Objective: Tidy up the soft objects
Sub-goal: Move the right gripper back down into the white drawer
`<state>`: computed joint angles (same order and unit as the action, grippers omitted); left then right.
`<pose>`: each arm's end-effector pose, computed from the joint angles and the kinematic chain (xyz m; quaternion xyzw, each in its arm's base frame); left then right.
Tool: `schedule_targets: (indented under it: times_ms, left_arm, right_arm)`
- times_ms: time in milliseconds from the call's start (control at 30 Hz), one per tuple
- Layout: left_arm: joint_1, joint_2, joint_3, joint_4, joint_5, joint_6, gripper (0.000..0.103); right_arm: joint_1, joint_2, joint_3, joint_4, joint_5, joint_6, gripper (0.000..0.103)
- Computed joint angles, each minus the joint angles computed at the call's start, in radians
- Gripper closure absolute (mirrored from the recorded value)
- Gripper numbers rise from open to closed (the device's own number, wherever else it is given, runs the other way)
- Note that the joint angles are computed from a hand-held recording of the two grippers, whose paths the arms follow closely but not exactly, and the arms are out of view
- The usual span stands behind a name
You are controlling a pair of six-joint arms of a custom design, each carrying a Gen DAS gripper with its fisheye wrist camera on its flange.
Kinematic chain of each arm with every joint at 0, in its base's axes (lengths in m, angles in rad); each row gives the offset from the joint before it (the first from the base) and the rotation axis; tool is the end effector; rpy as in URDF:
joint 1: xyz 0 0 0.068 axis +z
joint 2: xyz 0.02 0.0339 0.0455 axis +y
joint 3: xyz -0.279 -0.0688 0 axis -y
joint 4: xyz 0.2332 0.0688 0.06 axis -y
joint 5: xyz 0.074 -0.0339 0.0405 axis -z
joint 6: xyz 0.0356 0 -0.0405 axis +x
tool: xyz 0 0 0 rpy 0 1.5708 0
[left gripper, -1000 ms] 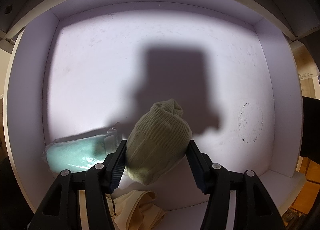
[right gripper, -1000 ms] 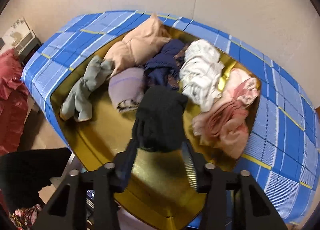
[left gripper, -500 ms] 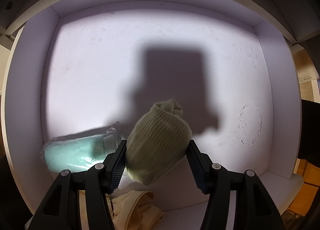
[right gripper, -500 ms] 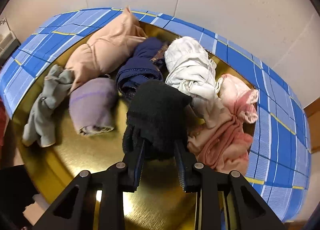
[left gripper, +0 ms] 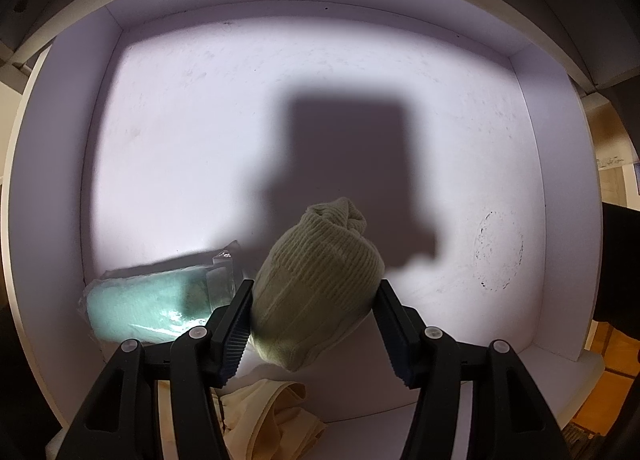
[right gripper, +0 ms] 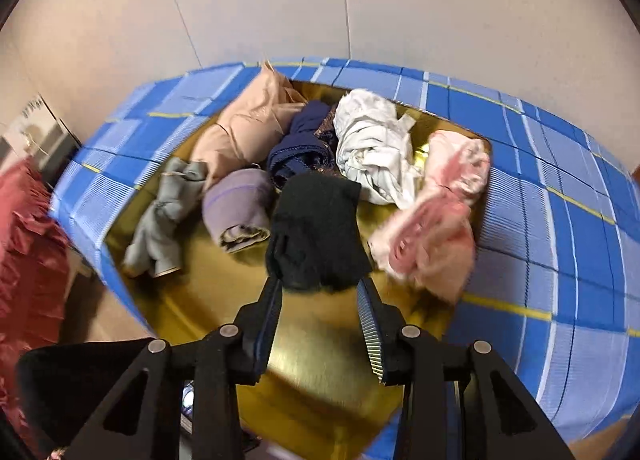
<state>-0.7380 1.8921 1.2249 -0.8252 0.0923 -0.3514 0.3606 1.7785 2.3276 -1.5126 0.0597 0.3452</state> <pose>0.2471 -0.2292 0.1719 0.1935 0.9792 -0.0597 0.0096 0.2886 0.1066 0.4694 0.0016 0.9539 0.0766 0.2903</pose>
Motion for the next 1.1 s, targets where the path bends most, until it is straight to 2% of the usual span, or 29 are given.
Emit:
schedule_targets:
  times_ms: [100,333,533,600,800,933,1100]
  left_arm:
    - [0.012,-0.002,-0.008,0.008,0.009,0.003,0.043]
    - [0.019,-0.011,-0.023,0.018,0.009,0.012,0.043]
    - [0.019,-0.017,-0.028,0.021,0.017,0.004,0.043]
    - [0.025,-0.019,-0.036,0.028,0.024,0.004,0.043]
    - [0.03,-0.026,-0.054,0.042,0.018,0.018,0.043]
    - [0.021,-0.029,-0.06,0.049,0.013,0.007,0.043]
    - [0.005,-0.031,-0.047,0.036,0.001,-0.006,0.044]
  right_arm:
    - [0.003,-0.123,-0.141,0.067,-0.009,0.022,0.061]
    - [0.041,-0.41,-0.451,0.148,0.051,0.075,0.057]
    - [0.167,-0.574,-0.708,0.161,0.147,0.152,0.055]
    - [0.199,-0.608,-0.808,0.188,0.142,0.185,0.055]
    - [0.232,-0.581,-1.093,0.3,0.037,0.261,0.055]
    - [0.198,-0.506,-1.198,0.352,-0.067,0.29,0.055]
    - [0.175,-0.437,-1.282,0.41,-0.133,0.319,0.054]
